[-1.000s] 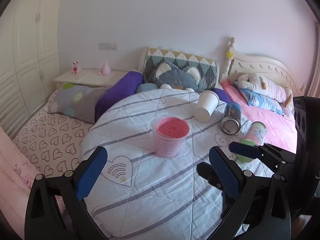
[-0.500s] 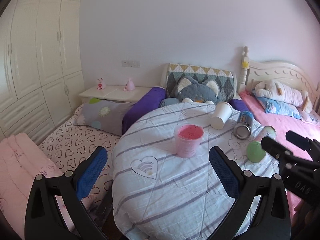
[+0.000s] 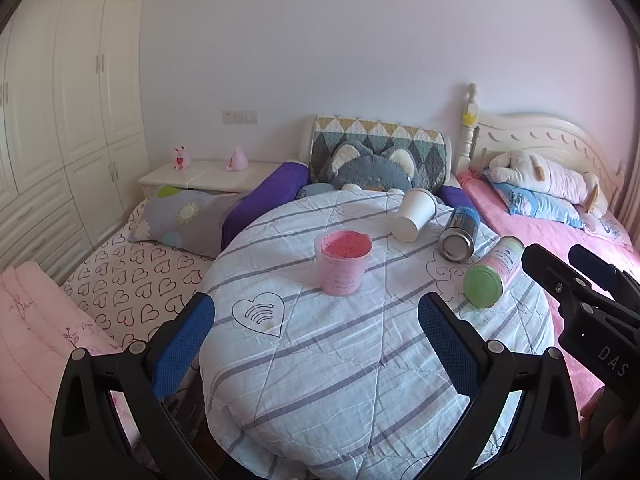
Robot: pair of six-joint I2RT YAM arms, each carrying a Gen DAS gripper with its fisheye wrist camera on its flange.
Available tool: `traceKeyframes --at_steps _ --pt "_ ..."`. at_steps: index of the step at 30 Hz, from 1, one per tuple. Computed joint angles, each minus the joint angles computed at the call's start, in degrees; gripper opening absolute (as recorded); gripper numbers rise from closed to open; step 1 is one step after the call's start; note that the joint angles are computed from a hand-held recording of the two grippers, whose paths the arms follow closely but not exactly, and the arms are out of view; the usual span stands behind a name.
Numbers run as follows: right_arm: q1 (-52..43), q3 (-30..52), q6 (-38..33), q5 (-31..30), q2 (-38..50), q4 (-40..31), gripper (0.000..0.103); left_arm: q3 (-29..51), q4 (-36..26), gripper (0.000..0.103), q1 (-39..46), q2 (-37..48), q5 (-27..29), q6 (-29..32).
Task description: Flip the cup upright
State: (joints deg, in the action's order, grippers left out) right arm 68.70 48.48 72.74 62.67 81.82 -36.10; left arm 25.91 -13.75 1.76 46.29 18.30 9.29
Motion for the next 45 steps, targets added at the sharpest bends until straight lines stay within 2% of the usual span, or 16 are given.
traceKeyframes --at_steps 31,45 --pt "0.73 -0.38 1.00 0.24 -0.19 -0.44 0.083 -0.19 2.18 0.103 -1.34 1.27 -2.90 0.79" --pt "-0.65 -1.47 -2.08 -1.28 -0.84 2.57 0.083 -0.78 3.64 0.103 -2.77 3.28 -6.10 0.76"
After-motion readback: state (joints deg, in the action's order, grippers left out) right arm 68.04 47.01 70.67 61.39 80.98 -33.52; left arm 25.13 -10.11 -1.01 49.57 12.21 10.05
